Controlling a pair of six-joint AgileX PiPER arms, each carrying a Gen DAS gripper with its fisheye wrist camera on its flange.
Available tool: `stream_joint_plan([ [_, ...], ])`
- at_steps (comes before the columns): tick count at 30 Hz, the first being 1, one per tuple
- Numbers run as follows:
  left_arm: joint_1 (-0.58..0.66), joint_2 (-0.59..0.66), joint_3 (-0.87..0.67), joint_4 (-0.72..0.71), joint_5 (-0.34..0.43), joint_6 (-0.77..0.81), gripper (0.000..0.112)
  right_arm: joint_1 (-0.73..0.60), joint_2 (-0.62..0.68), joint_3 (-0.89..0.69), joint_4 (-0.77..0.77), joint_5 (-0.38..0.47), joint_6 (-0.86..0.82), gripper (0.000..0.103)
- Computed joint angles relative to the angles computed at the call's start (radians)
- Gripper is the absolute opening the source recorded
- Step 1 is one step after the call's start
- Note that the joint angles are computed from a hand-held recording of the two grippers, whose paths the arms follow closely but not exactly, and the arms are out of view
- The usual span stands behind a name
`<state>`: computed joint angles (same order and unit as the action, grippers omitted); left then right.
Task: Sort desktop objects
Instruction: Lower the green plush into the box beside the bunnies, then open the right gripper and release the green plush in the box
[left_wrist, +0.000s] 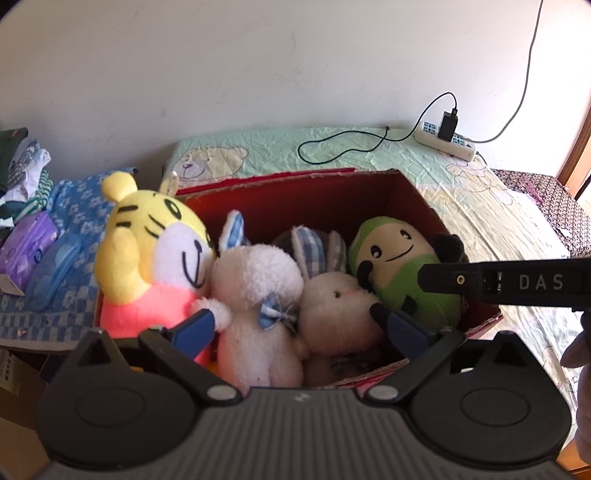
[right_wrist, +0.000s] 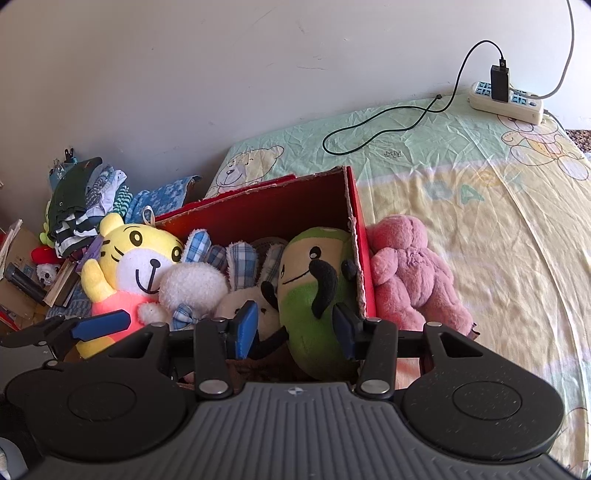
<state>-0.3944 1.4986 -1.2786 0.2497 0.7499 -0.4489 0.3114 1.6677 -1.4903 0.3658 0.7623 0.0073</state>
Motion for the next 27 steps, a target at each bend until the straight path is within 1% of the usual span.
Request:
stream_joint_plan([
  [6, -0.028, 0.001, 0.007, 0.059, 0.019, -0.063, 0.101, 0.008, -0.021, 0.034, 0.010, -0.020, 0.005, 0.048],
  [12, -0.060, 0.009, -0.005, 0.127, 0.064, -0.139, 0.101, 0.027, -0.035, 0.053, -0.009, -0.040, 0.013, 0.048],
  [14, -0.065, 0.012, -0.009, 0.132, 0.076, -0.146, 0.101, 0.035, -0.039, 0.057, -0.025, -0.044, 0.020, 0.048],
  [22, -0.079, 0.012, -0.003, 0.159, 0.085, -0.181, 0.101, 0.054, -0.054, 0.085, -0.100, -0.074, 0.079, 0.049],
  [27, -0.092, 0.023, -0.010, 0.182, 0.099, -0.201, 0.101, 0.048, -0.058, 0.099, -0.096, -0.078, 0.086, 0.049],
])
